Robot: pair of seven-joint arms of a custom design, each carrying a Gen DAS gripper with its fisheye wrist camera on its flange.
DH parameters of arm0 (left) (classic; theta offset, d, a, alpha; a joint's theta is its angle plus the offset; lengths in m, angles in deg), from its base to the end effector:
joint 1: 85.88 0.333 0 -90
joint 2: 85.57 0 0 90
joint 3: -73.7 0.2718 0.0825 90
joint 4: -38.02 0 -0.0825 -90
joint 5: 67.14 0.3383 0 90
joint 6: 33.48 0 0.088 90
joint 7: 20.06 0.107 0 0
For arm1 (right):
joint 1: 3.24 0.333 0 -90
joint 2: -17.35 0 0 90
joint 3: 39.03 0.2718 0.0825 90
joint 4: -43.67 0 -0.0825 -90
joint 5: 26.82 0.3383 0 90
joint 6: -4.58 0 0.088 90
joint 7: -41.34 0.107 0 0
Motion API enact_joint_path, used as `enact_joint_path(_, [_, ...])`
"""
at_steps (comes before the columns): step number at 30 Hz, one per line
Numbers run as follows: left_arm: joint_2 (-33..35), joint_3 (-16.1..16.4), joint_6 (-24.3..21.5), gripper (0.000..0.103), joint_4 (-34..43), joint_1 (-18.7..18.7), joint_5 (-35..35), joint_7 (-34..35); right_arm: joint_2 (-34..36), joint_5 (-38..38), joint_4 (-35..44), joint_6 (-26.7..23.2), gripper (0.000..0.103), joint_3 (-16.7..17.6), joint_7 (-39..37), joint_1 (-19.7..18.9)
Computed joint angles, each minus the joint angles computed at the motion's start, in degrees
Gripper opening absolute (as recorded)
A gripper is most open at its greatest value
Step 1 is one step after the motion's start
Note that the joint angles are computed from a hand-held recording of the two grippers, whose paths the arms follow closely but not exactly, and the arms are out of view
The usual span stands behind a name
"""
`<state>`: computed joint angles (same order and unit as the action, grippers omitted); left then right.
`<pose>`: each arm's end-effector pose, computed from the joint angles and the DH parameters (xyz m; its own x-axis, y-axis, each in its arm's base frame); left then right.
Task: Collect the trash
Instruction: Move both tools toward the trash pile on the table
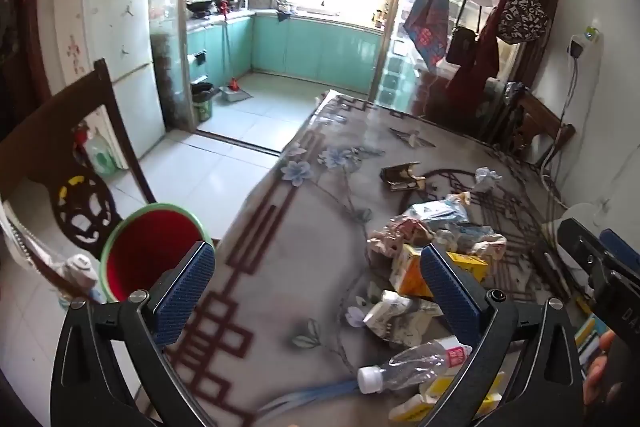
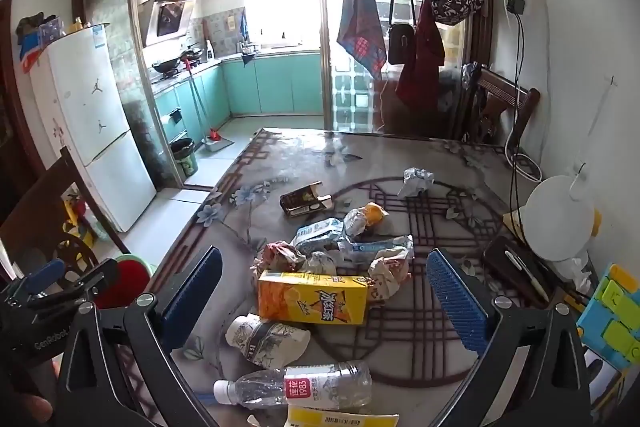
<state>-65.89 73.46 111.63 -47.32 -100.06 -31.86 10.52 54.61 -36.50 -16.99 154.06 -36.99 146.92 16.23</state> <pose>0.6310 -0.1683 0.5260 0.3269 -0.9336 0.1465 -0.5977 -0.3243 -0.7332 0.6674 0.2566 0.5368 0.2208 -0.9730 -0.0680 -0.6140 -0.0844 -0.7848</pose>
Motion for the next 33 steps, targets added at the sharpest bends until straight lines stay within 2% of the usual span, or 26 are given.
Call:
enact_joint_path(3, [-0.9, 0.4, 0.9, 0.103, -1.3, -0.3, 1.6, -1.4, 0.3, 0.5, 0.6, 0.0, 0.103, 0.4, -0.4, -0.2])
enact_joint_path(4, [-0.3, 1.3, 0.0, 0.103, 0.2, -1.5, 2.3, -1.9, 0.2, 0.5, 0.4, 0.2, 0.103, 0.3, -0.3, -0.1])
enact_joint_path(8, [-0.6, 0.3, -0.4, 0.103, 0.2, -0.5, 3.0, -2.2, 0.5, 0.4, 1.0, 0.2, 0.103, 0.3, -0.7, 0.1])
enact_joint_path(11, [-0.2, 1.0, 0.1, 0.103, 0.0, -0.7, 4.6, -4.4, 0.6, 0.6, 1.1, 0.3, 0.103, 0.4, -0.9, 0.1])
enact_joint_path(15, [1.1, 1.2, -2.4, 0.103, 2.0, -1.3, 7.4, -3.7, 0.5, 0.2, 1.1, 0.2, 0.103, -0.1, -0.6, 0.4])
enact_joint_path(18, [1.0, 2.7, -3.4, 0.103, 1.6, -3.3, 15.3, -4.4, -0.1, -0.9, -0.1, 1.6, 0.103, -1.2, 1.2, 0.8])
enact_joint_path(19, [1.1, 2.2, -3.6, 0.103, 1.8, -3.0, 15.6, -3.5, -0.1, -1.3, 0.0, 1.7, 0.103, -1.4, 1.6, 0.9])
enact_joint_path(23, [0.6, -0.3, 1.6, 0.103, 0.4, 0.6, 7.6, -0.2, 0.4, 0.0, 1.0, 0.9, 0.103, 0.1, 0.4, -0.2])
enact_joint_path(28, [-0.3, 0.4, 8.5, 0.103, -2.3, 1.1, 4.2, -1.0, -0.1, 0.5, 0.0, 1.4, 0.103, 0.4, 0.1, -0.3])
enact_joint_path(29, [-0.3, 0.9, 9.1, 0.103, -2.5, 0.7, 4.5, -1.8, -0.2, 0.7, 0.0, 1.3, 0.103, 0.6, -0.2, -0.4])
enact_joint_path(31, [0.0, 0.1, 5.8, 0.103, -1.2, 0.8, 1.5, 1.2, 0.0, 1.7, 0.3, 0.8, 0.103, 1.3, -1.2, -0.9])
enact_joint_path(33, [0.3, 0.2, 5.7, 0.103, -1.0, 0.7, 0.5, 1.6, 0.3, 2.2, 0.8, 0.3, 0.103, 1.5, -1.9, -1.0])
